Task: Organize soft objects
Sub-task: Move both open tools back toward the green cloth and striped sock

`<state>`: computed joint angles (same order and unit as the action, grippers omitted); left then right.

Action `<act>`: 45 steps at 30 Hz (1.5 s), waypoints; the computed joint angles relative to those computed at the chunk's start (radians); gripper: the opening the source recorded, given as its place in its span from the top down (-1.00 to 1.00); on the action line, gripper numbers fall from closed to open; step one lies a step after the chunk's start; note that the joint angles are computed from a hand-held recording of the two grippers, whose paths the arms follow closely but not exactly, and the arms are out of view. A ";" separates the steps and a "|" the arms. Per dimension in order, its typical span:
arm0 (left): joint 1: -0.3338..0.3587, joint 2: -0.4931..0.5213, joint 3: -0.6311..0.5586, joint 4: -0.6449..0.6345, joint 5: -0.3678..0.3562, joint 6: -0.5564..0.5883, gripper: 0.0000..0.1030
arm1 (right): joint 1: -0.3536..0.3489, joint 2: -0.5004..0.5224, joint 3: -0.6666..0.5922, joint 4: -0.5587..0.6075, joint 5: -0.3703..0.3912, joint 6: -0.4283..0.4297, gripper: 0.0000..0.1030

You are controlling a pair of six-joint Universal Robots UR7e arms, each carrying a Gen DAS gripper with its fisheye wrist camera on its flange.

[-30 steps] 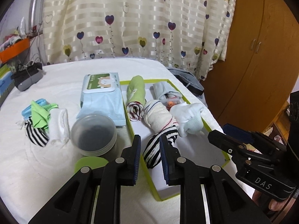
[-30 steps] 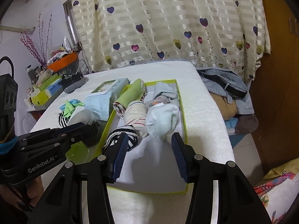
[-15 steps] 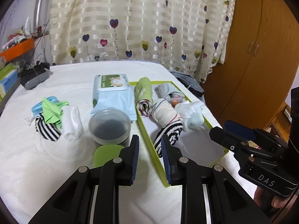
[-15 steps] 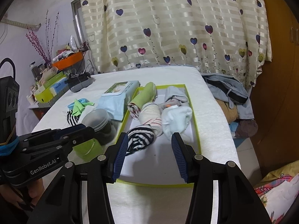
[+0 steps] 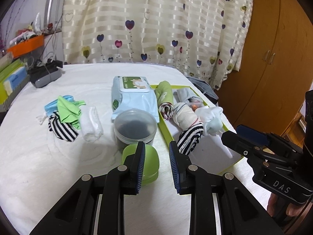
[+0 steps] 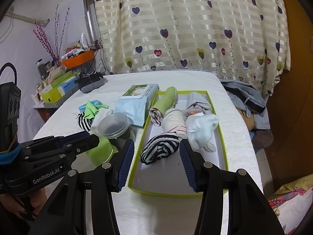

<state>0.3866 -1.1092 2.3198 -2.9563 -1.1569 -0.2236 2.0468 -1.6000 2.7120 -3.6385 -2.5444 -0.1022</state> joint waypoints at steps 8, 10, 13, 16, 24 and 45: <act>0.010 -0.007 0.002 0.004 0.008 -0.006 0.54 | -0.001 0.014 -0.008 0.004 0.015 -0.003 0.04; 0.012 -0.007 0.001 0.003 0.010 -0.006 0.54 | -0.002 0.015 -0.010 0.006 0.020 -0.003 0.04; 0.016 -0.006 -0.002 0.003 0.011 -0.006 0.54 | -0.004 0.018 -0.014 0.010 0.025 -0.008 0.04; 0.022 -0.006 -0.003 0.003 0.013 -0.005 0.54 | -0.004 0.029 -0.019 0.008 0.027 -0.008 0.04; 0.038 -0.008 -0.006 0.002 0.020 -0.003 0.54 | -0.006 0.056 -0.033 0.014 0.038 -0.013 0.04; 0.134 -0.061 -0.011 -0.002 0.075 0.002 0.40 | -0.020 0.164 -0.118 0.007 0.138 -0.091 0.04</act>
<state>0.5203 -1.1698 2.3091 -2.9584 -1.0817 -0.2218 2.0265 -1.4358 2.5945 -3.6310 -2.4065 -0.1935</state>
